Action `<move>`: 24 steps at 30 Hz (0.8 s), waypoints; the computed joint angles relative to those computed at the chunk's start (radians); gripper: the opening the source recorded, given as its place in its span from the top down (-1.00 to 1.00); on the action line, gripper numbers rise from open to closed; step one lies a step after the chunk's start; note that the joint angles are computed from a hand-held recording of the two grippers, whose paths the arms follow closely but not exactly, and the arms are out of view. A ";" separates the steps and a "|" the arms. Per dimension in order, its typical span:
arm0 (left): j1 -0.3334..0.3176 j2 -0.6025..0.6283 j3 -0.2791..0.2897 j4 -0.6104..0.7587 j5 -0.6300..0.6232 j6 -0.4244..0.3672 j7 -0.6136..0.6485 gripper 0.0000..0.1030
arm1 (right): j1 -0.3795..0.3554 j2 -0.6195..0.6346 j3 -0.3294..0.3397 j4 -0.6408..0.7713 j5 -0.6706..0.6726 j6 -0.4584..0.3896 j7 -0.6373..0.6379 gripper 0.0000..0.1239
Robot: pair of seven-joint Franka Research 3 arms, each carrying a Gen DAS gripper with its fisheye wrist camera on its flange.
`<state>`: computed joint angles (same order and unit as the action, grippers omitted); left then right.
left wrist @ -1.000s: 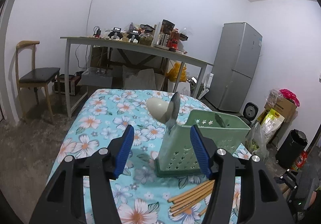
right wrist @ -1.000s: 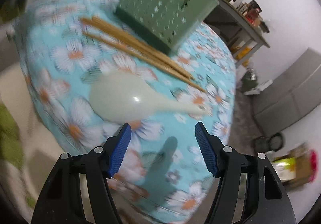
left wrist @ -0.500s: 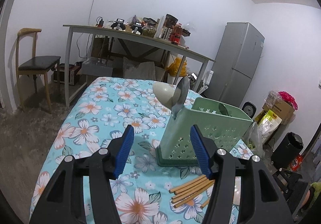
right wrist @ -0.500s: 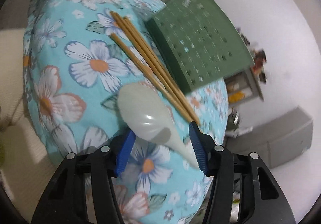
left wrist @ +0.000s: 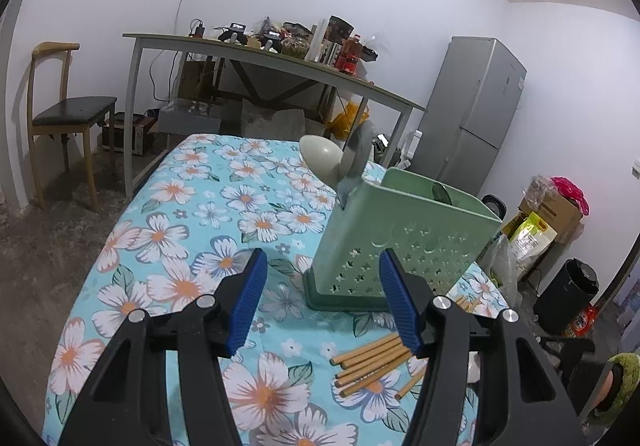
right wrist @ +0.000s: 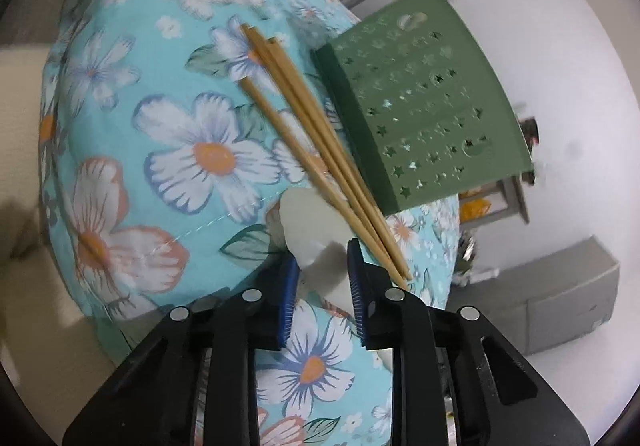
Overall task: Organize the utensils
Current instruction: 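Grasp the white rice paddle handle with the right gripper, then lift the rice paddle with the right gripper, lower it into the basket, open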
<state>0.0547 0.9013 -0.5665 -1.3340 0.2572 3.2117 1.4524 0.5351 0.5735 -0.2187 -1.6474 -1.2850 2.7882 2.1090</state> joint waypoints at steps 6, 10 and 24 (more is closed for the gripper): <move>0.004 -0.004 -0.004 -0.022 0.003 -0.005 -0.004 -0.09 | -0.017 -0.003 0.002 0.048 0.104 0.005 0.082 0.87; 0.002 0.000 -0.009 -0.028 -0.001 -0.020 0.006 -0.09 | -0.025 -0.019 -0.020 0.074 0.194 0.009 0.173 0.92; -0.083 0.009 0.070 -0.007 -0.032 -0.088 0.081 -0.10 | -0.039 -0.100 -0.181 0.078 0.416 0.254 0.509 0.99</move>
<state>-0.0287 0.9103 -0.4967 -1.3413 0.2251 3.1238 1.5339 0.4965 0.4738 -0.4000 -1.5697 -0.8685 3.0418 2.6176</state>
